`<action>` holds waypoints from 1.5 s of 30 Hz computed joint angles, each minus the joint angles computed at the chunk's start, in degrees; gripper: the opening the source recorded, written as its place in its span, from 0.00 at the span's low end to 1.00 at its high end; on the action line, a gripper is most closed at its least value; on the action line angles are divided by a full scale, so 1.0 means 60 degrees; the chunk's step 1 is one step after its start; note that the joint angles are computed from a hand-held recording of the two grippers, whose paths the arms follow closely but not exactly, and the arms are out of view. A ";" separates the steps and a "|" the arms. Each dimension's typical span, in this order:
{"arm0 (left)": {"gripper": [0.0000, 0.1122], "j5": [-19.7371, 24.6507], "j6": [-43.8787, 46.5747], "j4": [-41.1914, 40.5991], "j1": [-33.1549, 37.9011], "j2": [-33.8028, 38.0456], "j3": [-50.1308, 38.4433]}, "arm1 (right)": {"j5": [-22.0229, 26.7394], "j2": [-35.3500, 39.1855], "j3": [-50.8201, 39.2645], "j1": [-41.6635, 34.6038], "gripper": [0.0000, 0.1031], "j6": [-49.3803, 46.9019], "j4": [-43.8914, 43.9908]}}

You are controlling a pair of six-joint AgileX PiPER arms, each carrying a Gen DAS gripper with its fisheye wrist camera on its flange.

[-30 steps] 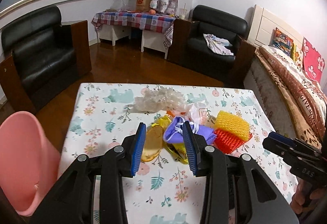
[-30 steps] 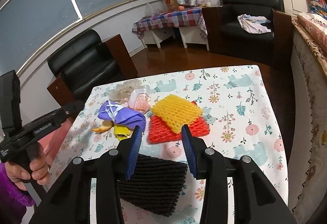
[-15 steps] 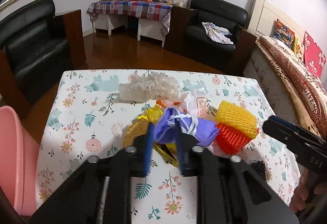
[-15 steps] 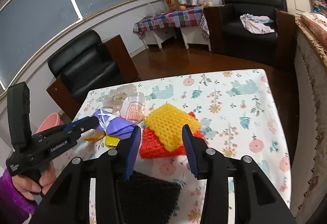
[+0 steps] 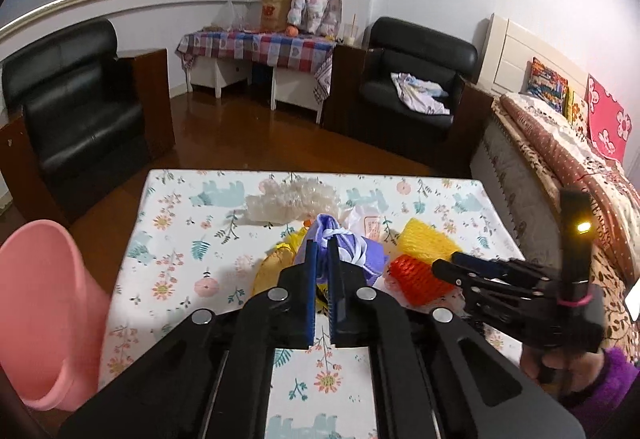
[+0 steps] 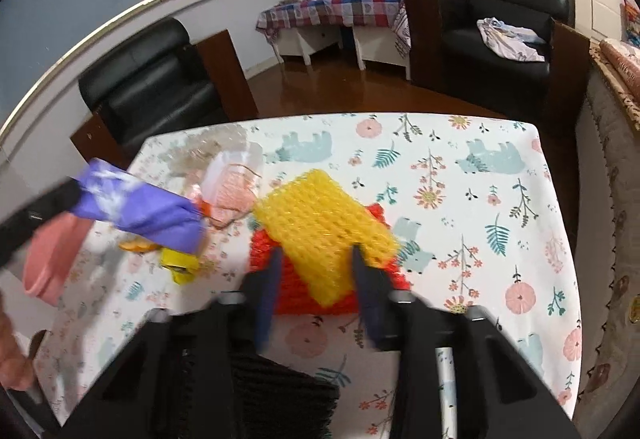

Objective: Collect trash
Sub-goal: 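Close the left tool on the purple plastic bag while the right tool grasps the yellow foam net, then carry both items over the pink bucket and open both tools to drop them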

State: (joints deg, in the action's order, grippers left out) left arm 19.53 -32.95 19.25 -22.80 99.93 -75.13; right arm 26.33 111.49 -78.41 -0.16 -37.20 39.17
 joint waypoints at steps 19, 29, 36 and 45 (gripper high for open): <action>0.03 -0.0516 -0.1645 0.1388 0.0146 -0.2389 0.1899 | 0.1509 -0.2878 0.1785 -0.0946 0.08 -0.1983 0.3435; 0.04 -0.0102 -0.4568 0.4628 0.0576 -0.3722 0.3117 | 0.2451 -0.2957 0.1000 0.0452 0.08 -0.0866 0.3444; 0.03 0.0076 -0.4909 0.5183 0.1965 -0.4944 0.4090 | 0.2820 -0.1932 -0.0670 0.2356 0.08 0.0174 0.3023; 0.04 -0.0514 -0.3181 0.3822 0.4582 -0.5548 0.5026 | 0.3377 0.0347 -0.4093 0.4603 0.08 0.2268 0.1609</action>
State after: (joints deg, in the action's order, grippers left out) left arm 16.45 -52.03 42.18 4.70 66.64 -44.97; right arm 46.59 113.57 -102.96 27.46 -23.59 48.82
